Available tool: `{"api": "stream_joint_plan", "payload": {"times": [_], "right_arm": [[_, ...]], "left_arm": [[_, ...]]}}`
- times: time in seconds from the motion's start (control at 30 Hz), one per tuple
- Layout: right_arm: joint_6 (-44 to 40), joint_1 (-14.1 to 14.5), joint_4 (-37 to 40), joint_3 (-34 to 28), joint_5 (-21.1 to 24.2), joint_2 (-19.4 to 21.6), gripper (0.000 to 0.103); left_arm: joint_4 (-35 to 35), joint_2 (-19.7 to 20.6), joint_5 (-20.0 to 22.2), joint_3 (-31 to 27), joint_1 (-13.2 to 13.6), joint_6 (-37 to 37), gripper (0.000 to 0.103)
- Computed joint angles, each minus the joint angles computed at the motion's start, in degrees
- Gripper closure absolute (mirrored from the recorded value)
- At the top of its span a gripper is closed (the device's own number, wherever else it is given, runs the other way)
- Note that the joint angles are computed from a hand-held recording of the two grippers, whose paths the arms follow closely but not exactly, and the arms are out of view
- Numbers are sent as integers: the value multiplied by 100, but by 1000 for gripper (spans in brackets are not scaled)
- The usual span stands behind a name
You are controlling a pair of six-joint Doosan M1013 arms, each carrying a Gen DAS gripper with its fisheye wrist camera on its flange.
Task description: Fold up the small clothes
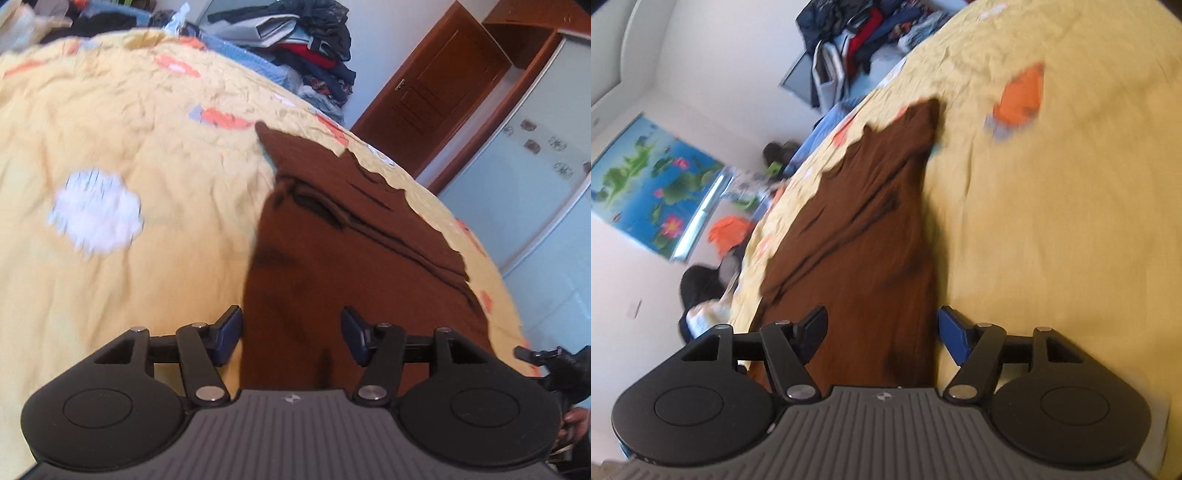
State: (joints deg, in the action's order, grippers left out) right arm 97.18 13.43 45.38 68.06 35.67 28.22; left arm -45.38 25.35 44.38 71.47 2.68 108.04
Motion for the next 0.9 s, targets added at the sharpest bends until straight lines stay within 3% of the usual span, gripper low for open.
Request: {"api": "stream_joint_plan", "payload": {"times": [0.13,0.17,0.2,0.27,0.3,0.43,0.47,0.53,0.57,0.63,0.67,0.7,0.87,0.9], "right_arm": [[-454,77,366,168,206,-111,35],[-559,92,395,171,254,-117,35],[-525,105,323,139,325,-107,42],[-110,121,-191,-29,664,-39,80],[-40,136,-377,-19,663,-47,94],[119,103,-344,413,204,-298,94],[157,100,-274,513,119,-355,93],[236,108,-44,667,81,-458,79],[94,107,144,716,154,-506,72],[-317,141,528,889,139,-642,30],[-464,170,628,949,142,-699,24],[-492,199,627,947,220,-715,21],[-680,346,820,915,502,-680,23],[-658,375,799,875,550,-660,23]], "left_arm": [[-256,-233,29,358,5,320,46],[-198,-275,-103,430,-24,330,53],[-54,-293,-207,465,-58,310,75],[479,-299,-398,473,-123,49,101],[424,-286,-366,461,-88,38,101],[595,-356,-317,505,-22,17,101],[505,-384,-216,532,3,81,101],[127,-472,22,654,77,320,98],[-96,-510,175,718,124,397,91],[-751,-607,365,943,238,554,57],[-1253,-653,464,1083,312,782,30],[-1571,-684,580,1178,360,859,21],[-1929,-804,673,1427,287,814,26],[-1804,-795,708,1391,257,717,46]]}}
